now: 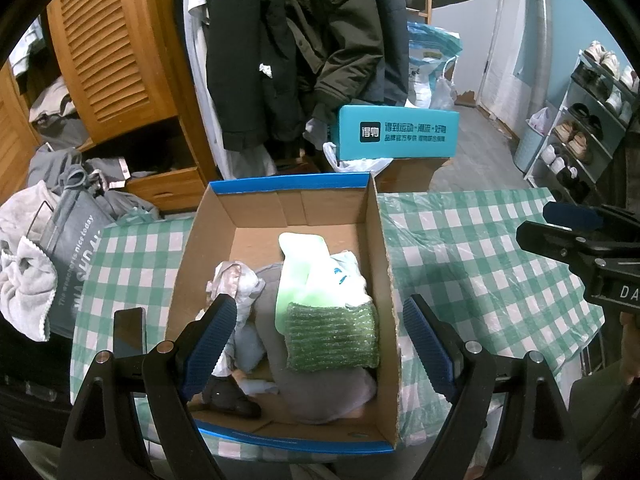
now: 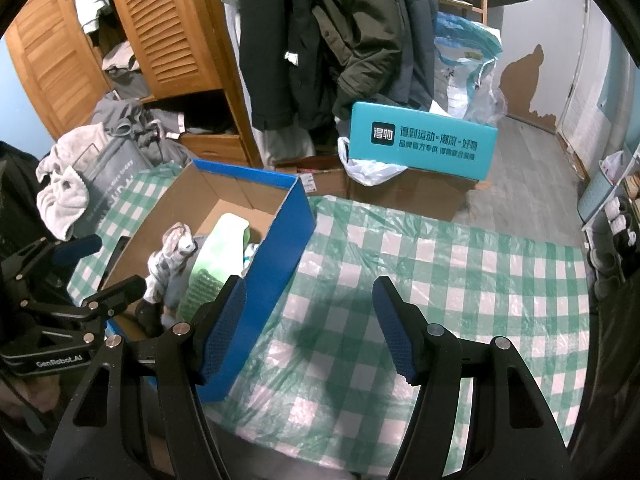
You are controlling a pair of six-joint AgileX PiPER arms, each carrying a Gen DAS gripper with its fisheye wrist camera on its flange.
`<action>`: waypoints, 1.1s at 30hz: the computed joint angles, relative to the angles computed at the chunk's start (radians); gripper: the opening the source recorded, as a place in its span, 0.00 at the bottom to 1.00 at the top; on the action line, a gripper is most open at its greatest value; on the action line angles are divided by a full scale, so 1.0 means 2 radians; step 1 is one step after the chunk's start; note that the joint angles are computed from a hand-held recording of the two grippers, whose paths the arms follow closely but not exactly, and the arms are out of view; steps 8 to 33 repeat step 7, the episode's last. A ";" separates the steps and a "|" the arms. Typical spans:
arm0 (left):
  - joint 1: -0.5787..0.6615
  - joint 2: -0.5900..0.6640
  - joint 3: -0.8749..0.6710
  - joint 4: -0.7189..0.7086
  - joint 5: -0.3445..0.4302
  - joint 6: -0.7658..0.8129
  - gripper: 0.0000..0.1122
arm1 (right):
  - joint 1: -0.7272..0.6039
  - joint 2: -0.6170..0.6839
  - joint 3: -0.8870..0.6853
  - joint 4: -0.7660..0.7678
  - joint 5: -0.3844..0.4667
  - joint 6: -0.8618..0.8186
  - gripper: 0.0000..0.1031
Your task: Organize soft objects
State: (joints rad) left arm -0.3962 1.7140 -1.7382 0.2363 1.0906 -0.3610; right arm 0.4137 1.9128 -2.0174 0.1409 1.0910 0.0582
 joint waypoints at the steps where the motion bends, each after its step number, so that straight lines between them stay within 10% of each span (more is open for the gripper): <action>1: 0.001 0.000 -0.001 -0.001 0.000 0.001 0.77 | 0.000 0.000 0.000 0.000 0.000 -0.001 0.63; 33: -0.007 0.001 0.001 0.000 -0.002 -0.003 0.77 | 0.000 0.000 0.000 0.000 0.000 0.001 0.63</action>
